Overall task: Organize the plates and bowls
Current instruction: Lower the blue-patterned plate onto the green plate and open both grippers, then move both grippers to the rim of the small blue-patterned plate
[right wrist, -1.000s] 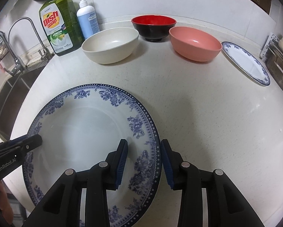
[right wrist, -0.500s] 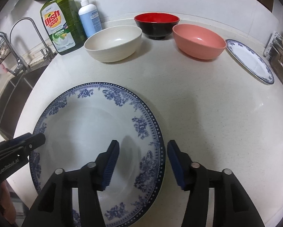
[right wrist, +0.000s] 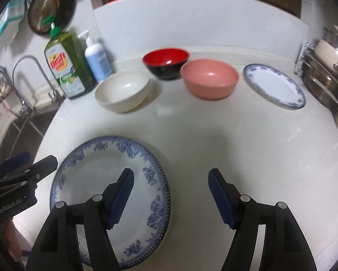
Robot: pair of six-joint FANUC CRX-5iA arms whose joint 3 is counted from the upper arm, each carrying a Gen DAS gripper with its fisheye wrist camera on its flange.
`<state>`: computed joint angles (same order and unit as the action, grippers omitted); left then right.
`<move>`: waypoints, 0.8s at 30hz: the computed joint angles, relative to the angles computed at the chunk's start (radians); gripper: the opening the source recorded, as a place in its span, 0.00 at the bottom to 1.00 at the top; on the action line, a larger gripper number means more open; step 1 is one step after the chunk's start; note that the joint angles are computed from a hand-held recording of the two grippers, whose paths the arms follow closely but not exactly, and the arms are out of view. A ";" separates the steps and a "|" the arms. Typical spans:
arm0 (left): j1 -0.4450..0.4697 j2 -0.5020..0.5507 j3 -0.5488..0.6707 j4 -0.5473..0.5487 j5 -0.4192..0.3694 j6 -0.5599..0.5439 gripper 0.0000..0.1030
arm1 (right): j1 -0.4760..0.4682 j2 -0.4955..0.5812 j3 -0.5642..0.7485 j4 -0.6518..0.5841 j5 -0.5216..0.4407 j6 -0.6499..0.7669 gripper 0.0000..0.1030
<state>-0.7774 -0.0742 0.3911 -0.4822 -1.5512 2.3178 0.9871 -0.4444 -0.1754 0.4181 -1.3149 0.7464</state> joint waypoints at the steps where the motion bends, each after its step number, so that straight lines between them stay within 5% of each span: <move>1: -0.004 0.013 0.019 -0.003 0.004 -0.012 0.93 | 0.000 -0.007 -0.001 0.016 -0.001 -0.010 0.68; 9: -0.006 0.113 0.164 0.023 0.040 -0.120 0.96 | -0.059 -0.019 0.012 0.093 -0.014 -0.035 0.71; 24: -0.056 0.444 0.654 -0.010 -0.009 -0.282 0.96 | -0.386 0.022 0.129 0.022 0.074 0.175 0.71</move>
<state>-0.8336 0.3702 1.0451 -0.4921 -1.5601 2.0361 0.6016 -0.4225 -0.0466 0.4405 -1.2407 0.9215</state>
